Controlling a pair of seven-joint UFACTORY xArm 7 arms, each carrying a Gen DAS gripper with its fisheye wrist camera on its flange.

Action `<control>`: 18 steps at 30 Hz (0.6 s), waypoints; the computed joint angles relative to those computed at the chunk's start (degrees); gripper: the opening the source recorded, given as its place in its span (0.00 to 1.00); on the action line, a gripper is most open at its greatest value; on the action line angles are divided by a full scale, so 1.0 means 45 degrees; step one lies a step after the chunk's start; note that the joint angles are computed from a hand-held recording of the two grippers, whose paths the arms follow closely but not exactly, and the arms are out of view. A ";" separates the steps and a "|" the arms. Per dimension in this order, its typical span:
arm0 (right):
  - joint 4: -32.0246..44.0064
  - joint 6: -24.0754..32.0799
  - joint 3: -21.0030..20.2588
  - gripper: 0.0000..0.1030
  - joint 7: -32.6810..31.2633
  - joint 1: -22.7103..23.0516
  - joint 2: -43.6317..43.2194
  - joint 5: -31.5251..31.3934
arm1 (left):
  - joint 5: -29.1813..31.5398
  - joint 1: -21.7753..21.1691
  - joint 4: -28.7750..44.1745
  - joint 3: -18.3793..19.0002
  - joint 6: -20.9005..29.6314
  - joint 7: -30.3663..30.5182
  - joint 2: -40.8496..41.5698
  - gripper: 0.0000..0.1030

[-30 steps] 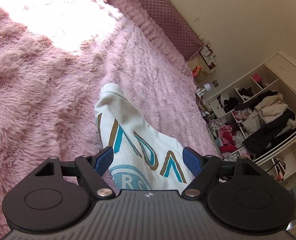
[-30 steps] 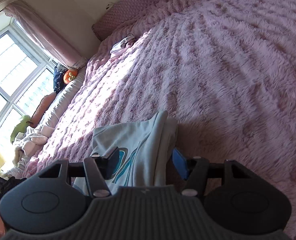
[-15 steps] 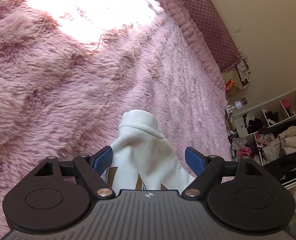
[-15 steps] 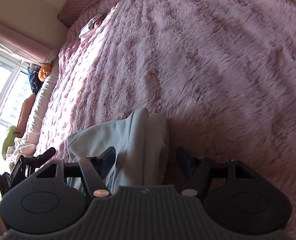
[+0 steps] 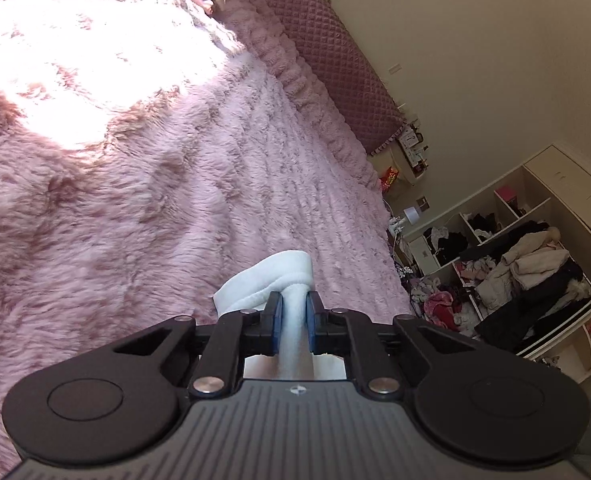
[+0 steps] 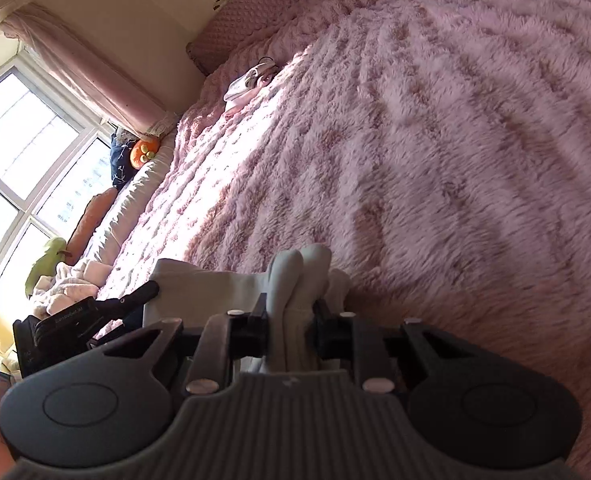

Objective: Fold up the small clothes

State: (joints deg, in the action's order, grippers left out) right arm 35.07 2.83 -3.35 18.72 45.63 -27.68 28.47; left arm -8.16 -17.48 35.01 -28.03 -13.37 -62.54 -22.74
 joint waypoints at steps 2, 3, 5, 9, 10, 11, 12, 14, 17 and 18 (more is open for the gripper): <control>0.0252 0.0540 0.0626 0.16 0.0348 -0.0867 0.0348 -0.0523 | 0.0000 0.0508 0.0085 -0.0372 0.1050 -0.0079 -0.0088 0.13; 0.0412 0.0937 0.0883 0.16 0.0612 -0.1284 0.0609 -0.0678 | 0.0164 0.0872 0.0138 -0.0611 0.1700 -0.0200 -0.0101 0.13; 0.0501 0.1276 0.1128 0.19 0.0848 -0.1724 0.0976 -0.0701 | 0.0583 0.0913 0.0168 -0.0512 0.2508 -0.0313 -0.0093 0.20; 0.0090 0.1542 0.1405 0.33 0.1003 -0.2242 0.0666 -0.0535 | 0.1384 0.0728 0.0158 -0.0229 0.3859 -0.0624 -0.1118 0.45; 0.0119 0.1979 0.2101 0.38 0.1629 -0.3074 0.0332 -0.1175 | 0.1586 0.0726 0.0165 -0.0222 0.4562 -0.0815 -0.1814 0.49; 0.0046 0.2090 0.2392 0.38 0.1854 -0.3401 -0.0037 -0.1553 | 0.1736 0.0510 0.0101 -0.0049 0.4841 -0.0858 -0.2253 0.52; -0.0091 0.2152 0.2456 0.38 0.1833 -0.3424 -0.0528 -0.1791 | 0.1931 0.0261 0.0070 0.0106 0.5308 -0.0858 -0.2848 0.57; -0.0455 0.2441 0.2871 0.38 0.1970 -0.3585 -0.1877 -0.2424 | 0.2270 -0.0396 0.0266 0.0238 0.6876 -0.0730 -0.4129 0.63; -0.1020 0.3500 0.3580 0.38 0.2099 -0.3470 -0.4176 -0.3375 | 0.2305 -0.1426 0.0562 -0.0122 0.8335 -0.0885 -0.5401 0.76; -0.1178 0.3949 0.3873 0.38 0.2140 -0.3325 -0.4892 -0.3664 | 0.2282 -0.1647 0.0735 -0.0485 0.8865 -0.1134 -0.5730 0.79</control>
State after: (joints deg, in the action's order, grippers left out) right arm 29.77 20.60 14.08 28.35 30.66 -49.69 11.99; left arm 2.11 -24.89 38.32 -30.22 26.52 -67.65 -48.53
